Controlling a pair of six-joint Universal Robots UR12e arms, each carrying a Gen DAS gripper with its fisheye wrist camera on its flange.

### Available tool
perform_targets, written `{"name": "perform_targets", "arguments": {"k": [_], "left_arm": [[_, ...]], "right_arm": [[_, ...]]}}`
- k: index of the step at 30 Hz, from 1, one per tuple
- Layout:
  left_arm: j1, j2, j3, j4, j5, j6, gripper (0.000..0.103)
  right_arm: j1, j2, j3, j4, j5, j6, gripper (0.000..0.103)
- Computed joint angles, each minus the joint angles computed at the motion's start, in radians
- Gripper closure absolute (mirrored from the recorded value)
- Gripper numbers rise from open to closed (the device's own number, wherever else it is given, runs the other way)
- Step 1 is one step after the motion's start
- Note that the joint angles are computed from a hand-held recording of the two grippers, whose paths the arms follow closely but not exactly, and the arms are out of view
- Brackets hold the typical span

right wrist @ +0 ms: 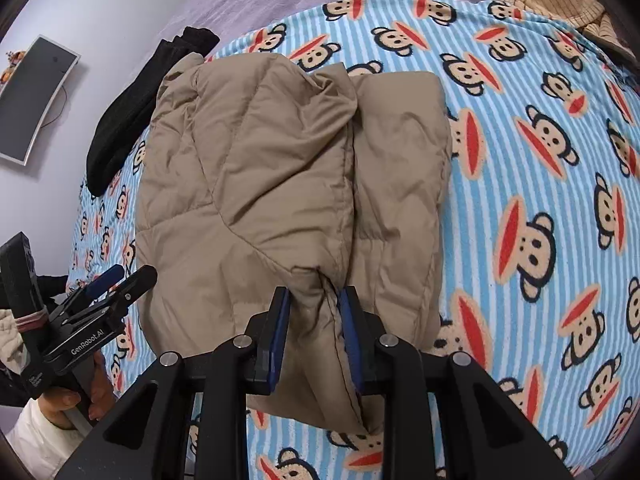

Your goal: Fold large clothes

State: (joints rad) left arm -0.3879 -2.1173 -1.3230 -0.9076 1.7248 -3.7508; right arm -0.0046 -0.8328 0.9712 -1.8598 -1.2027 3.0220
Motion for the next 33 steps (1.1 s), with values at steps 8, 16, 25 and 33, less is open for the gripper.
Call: {"name": "perform_targets", "arguments": {"k": [8, 16, 25, 33], "left_arm": [[0.004, 0.022, -0.025, -0.005, -0.044, 0.028, 0.014], [-0.005, 0.049, -0.035, -0.032, -0.056, 0.029, 0.014], [-0.043, 0.068, -0.026, -0.071, 0.02, -0.047, 0.003], [-0.075, 0.084, 0.0, -0.15, 0.091, -0.097, 0.001]], "right_arm": [[-0.002, -0.053, 0.078, -0.028, -0.034, 0.047, 0.074], [-0.001, -0.095, 0.124, -0.045, -0.049, 0.084, 0.074], [-0.005, -0.113, 0.12, -0.008, -0.031, 0.011, 0.055], [-0.022, -0.151, 0.158, -0.01, -0.003, -0.026, 0.048]]}}
